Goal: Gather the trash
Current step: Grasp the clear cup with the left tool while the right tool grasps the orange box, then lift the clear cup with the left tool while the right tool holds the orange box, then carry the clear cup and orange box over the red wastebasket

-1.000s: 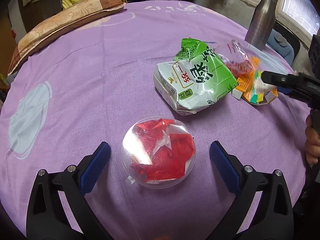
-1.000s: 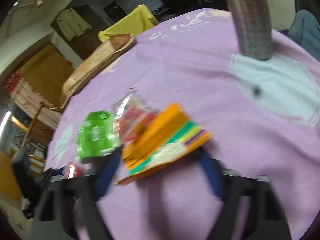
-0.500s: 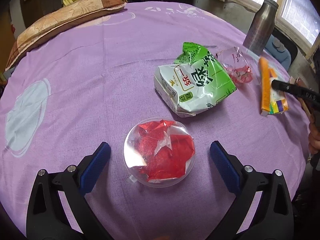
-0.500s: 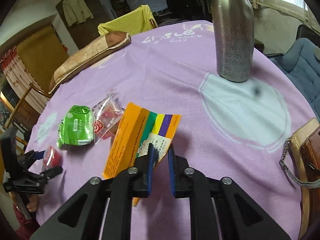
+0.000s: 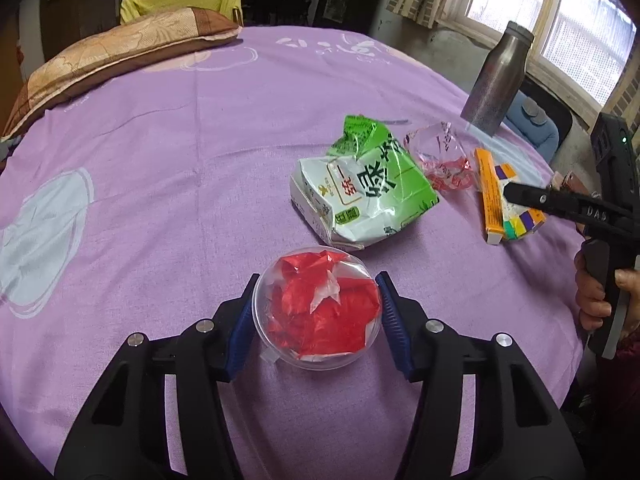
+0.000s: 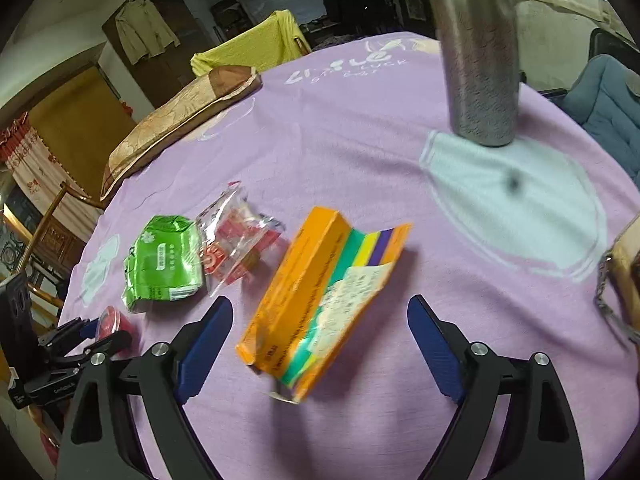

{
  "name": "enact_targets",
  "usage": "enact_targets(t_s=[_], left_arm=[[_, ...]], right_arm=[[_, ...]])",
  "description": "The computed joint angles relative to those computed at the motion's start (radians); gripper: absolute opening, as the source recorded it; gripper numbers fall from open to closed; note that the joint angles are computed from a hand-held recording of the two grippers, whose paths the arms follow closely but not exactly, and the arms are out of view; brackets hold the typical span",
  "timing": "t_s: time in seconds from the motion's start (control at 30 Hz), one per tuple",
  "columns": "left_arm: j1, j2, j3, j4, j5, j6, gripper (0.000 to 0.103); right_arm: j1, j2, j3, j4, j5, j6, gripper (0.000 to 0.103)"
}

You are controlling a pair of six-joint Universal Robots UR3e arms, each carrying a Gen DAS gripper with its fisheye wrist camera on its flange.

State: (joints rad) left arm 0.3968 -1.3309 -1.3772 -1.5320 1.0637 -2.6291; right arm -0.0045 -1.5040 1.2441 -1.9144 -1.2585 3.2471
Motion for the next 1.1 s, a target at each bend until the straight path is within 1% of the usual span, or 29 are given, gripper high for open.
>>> enact_targets(t_s=[0.1, 0.3, 0.33, 0.37, 0.4, 0.43, 0.5, 0.57, 0.67, 0.73, 0.8, 1.0, 1.1], left_arm=[[0.014, 0.013, -0.009, 0.003, -0.021, 0.003, 0.056], [0.012, 0.021, -0.015, 0.012, -0.023, 0.004, 0.056], [0.013, 0.021, -0.017, 0.013, -0.025, 0.006, 0.056], [0.015, 0.022, -0.017, 0.014, -0.027, 0.005, 0.056], [0.019, 0.022, -0.018, 0.012, -0.032, 0.008, 0.056], [0.021, 0.024, -0.02, 0.012, -0.035, 0.009, 0.056], [0.03, 0.033, -0.025, 0.007, -0.049, 0.017, 0.056], [0.048, 0.049, -0.031, -0.002, -0.078, 0.034, 0.056], [0.079, 0.079, -0.038, -0.03, -0.129, 0.058, 0.056], [0.097, 0.102, -0.042, -0.054, -0.161, 0.068, 0.056], [0.102, 0.134, -0.048, -0.071, -0.176, 0.061, 0.056], [0.091, 0.221, -0.035, -0.135, -0.222, 0.057, 0.056], [0.051, 0.245, -0.016, -0.145, -0.225, 0.035, 0.056]], right_arm=[[0.034, 0.034, -0.028, -0.007, -0.025, 0.006, 0.088], [0.092, 0.109, -0.119, 0.026, -0.097, 0.014, 0.088], [0.103, 0.124, -0.14, 0.033, -0.113, 0.006, 0.079], [0.11, 0.137, -0.155, 0.033, -0.125, -0.006, 0.065], [0.111, 0.143, -0.164, 0.038, -0.125, -0.019, 0.041], [0.108, 0.138, -0.156, 0.02, -0.12, -0.026, 0.036], [0.102, 0.099, -0.114, -0.024, -0.114, -0.025, 0.035], [0.093, 0.044, -0.072, -0.047, -0.082, -0.034, 0.035], [0.068, -0.027, -0.034, -0.032, -0.024, -0.048, 0.035], [0.052, -0.081, -0.005, -0.024, -0.005, -0.056, 0.035], [0.029, -0.136, 0.025, -0.016, 0.02, -0.062, 0.035], [-0.089, -0.332, 0.128, 0.053, 0.111, -0.117, 0.035], [-0.195, -0.46, 0.179, 0.136, 0.184, -0.172, 0.035]])
